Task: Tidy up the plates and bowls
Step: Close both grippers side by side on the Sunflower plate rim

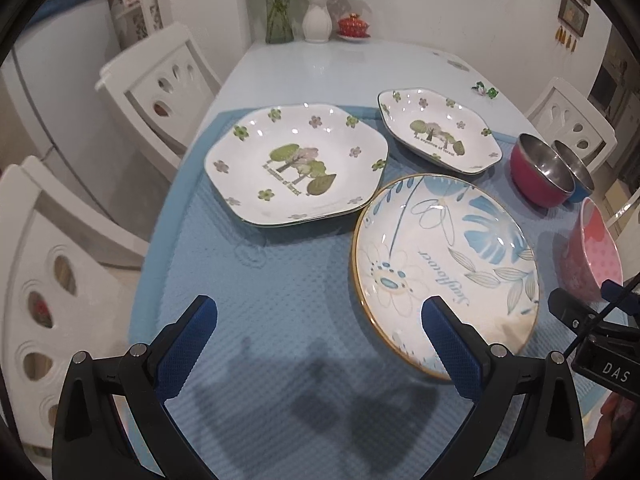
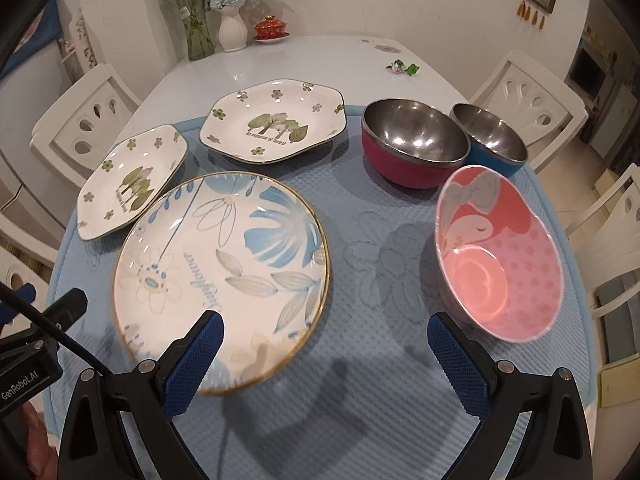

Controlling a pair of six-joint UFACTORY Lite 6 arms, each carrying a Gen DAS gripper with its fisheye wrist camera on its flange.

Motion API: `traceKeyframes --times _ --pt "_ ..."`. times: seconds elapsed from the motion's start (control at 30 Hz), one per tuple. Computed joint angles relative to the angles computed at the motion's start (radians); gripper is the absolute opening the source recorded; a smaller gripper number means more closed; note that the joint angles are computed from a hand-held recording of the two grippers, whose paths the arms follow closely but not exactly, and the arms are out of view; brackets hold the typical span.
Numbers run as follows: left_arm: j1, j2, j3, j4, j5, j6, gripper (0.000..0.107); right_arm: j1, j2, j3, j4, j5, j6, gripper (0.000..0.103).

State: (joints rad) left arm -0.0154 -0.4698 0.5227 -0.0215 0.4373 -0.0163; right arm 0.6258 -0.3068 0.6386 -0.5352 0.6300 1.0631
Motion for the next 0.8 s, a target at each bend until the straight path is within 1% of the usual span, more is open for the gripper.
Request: traceKeyframes --times 0.07,0.1,0.17,0.2,0.23,0.3,0.33,0.37,0.43,0.5,0.53,0.57,0.6,0.67,0.7,0.73,0.77,0.8 --pt "0.025 0.069 0.022 -0.103 -0.029 0.107 0.102 -0.046 0.053 0.017 0.030 -0.056 -0.036 0.094" --pt "0.044 0.118 0.039 -0.196 -0.041 0.206 0.102 -0.069 0.079 0.025 0.052 -0.083 -0.061 0.092" --pt "0.065 0.197 0.067 -0.330 -0.053 0.346 0.101 -0.115 0.143 0.048 0.102 -0.132 -0.111 0.086" --pt "0.075 0.253 0.087 -0.410 -0.060 0.428 0.101 -0.138 0.171 0.058 0.138 -0.157 -0.146 0.085" --pt "0.081 0.288 0.101 -0.453 -0.062 0.473 0.100 -0.154 0.193 0.064 0.166 -0.175 -0.172 0.083" --pt "0.094 0.366 0.133 -0.555 -0.061 0.585 0.092 -0.178 0.242 0.082 0.198 -0.200 -0.200 0.081" --pt "0.097 0.412 0.155 -0.580 -0.054 0.610 0.085 -0.186 0.267 0.092 0.203 -0.209 -0.202 0.081" --pt "0.099 0.441 0.170 -0.603 -0.047 0.633 0.080 -0.194 0.288 0.103 0.211 -0.216 -0.208 0.079" --pt "0.103 0.491 0.189 -0.672 -0.038 0.698 0.079 -0.205 0.330 0.124 0.223 -0.232 -0.225 0.076" --pt "0.100 0.513 0.191 -0.724 -0.046 0.748 0.079 -0.214 0.365 0.140 0.234 -0.246 -0.242 0.068" --pt "0.091 0.517 0.188 -0.736 -0.061 0.759 0.079 -0.221 0.384 0.149 0.249 -0.257 -0.260 0.059" --pt "0.083 0.516 0.185 -0.740 -0.075 0.763 0.078 -0.227 0.404 0.159 0.268 -0.261 -0.283 0.055" --pt "0.075 0.518 0.185 -0.745 -0.087 0.773 0.077 -0.236 0.422 0.169 0.290 -0.268 -0.311 0.054" --pt "0.063 0.525 0.192 -0.730 -0.106 0.763 0.068 -0.253 0.438 0.170 0.341 -0.305 -0.366 0.050" --pt "0.060 0.529 0.197 -0.732 -0.109 0.773 0.065 -0.255 0.441 0.172 0.334 -0.311 -0.360 0.049" --pt "0.061 0.532 0.200 -0.738 -0.111 0.785 0.062 -0.259 0.445 0.175 0.358 -0.323 -0.389 0.046" --pt "0.063 0.536 0.204 -0.748 -0.110 0.799 0.054 -0.264 0.448 0.175 0.397 -0.337 -0.435 0.041" --pt "0.066 0.540 0.206 -0.767 -0.108 0.825 0.052 -0.266 0.451 0.177 0.433 -0.349 -0.476 0.039"
